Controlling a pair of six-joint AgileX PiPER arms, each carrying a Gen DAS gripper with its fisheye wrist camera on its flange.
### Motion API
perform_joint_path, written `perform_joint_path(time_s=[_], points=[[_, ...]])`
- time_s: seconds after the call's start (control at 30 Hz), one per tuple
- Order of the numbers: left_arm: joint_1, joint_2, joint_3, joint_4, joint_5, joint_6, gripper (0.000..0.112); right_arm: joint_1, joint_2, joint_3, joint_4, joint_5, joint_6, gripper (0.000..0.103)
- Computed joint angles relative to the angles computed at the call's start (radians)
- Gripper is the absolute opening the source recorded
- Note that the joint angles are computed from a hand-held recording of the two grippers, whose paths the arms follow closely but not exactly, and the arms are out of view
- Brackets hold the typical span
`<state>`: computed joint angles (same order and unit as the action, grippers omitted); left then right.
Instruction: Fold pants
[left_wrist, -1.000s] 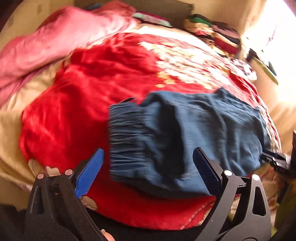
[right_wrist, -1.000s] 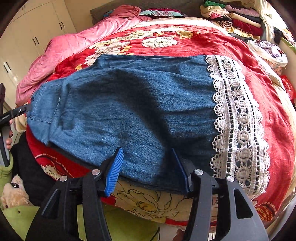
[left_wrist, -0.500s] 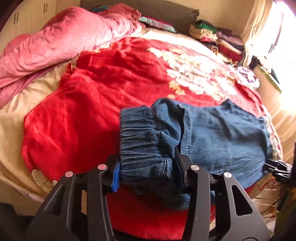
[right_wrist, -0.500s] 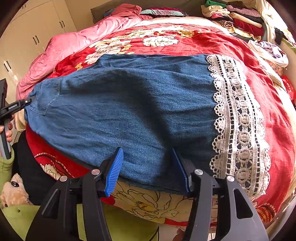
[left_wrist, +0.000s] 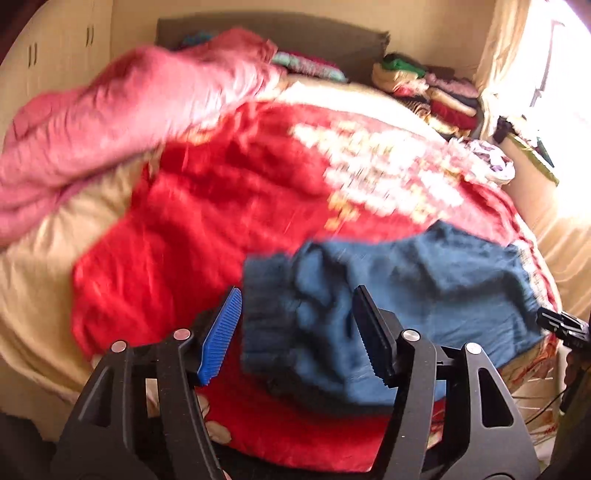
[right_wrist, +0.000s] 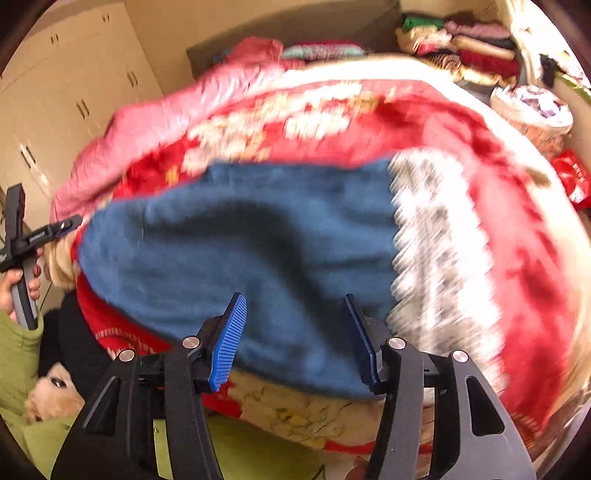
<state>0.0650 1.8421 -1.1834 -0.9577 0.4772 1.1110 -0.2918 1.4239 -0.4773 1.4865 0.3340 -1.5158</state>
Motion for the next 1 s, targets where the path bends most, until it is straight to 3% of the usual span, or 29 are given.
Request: perform_joint_path(time_s=[0.13,0.3,0.37,0.57,0.73,0.8,0.9,0.97,1.0], points=[[-0.078,0.024,-0.096,0.06,0.034,-0.08,0.058,-0.134,-0.006,-0.078,-0.106,0.047,0.078,0.052],[-0.201,0.163,-0.301,0.171,0.128,-0.225,0.058,-0.258,0.192,-0.297,-0.243,0.105,0.227,0.052],[-0.249,0.243,-0.417,0.221,0.173,-0.294,0.058,-0.294,0.305,-0.414,-0.315,0.176,0.317,0.053],[-0.354,0.476,-0.758,0.443,0.293,-0.524,0.058,-0.303,0.499,-0.619,-0.421,0.223,0.425,0.053],[-0.374,0.698,-1.094,0.508,0.473,-0.632,0.058,-0.276,0.568,-0.682,-0.434,0.243,0.416,0.052],[-0.375,0.76,-1.192,0.51,0.52,-0.653,0.058,-0.264,0.577,-0.68,-0.429,0.228,0.394,0.049],[-0.376,0.8,-1.239,0.467,0.546,-0.646,0.058,-0.275,0.572,-0.657,-0.367,0.238,0.311,0.036],[-0.38,0.791,-1.213,0.436,0.543,-0.624,0.039,-0.276,0.56,-0.633,-0.336,0.239,0.265,0.03],[-0.382,0.778,-1.19,0.417,0.542,-0.604,0.023,-0.272,0.552,-0.617,-0.32,0.229,0.231,0.028]])
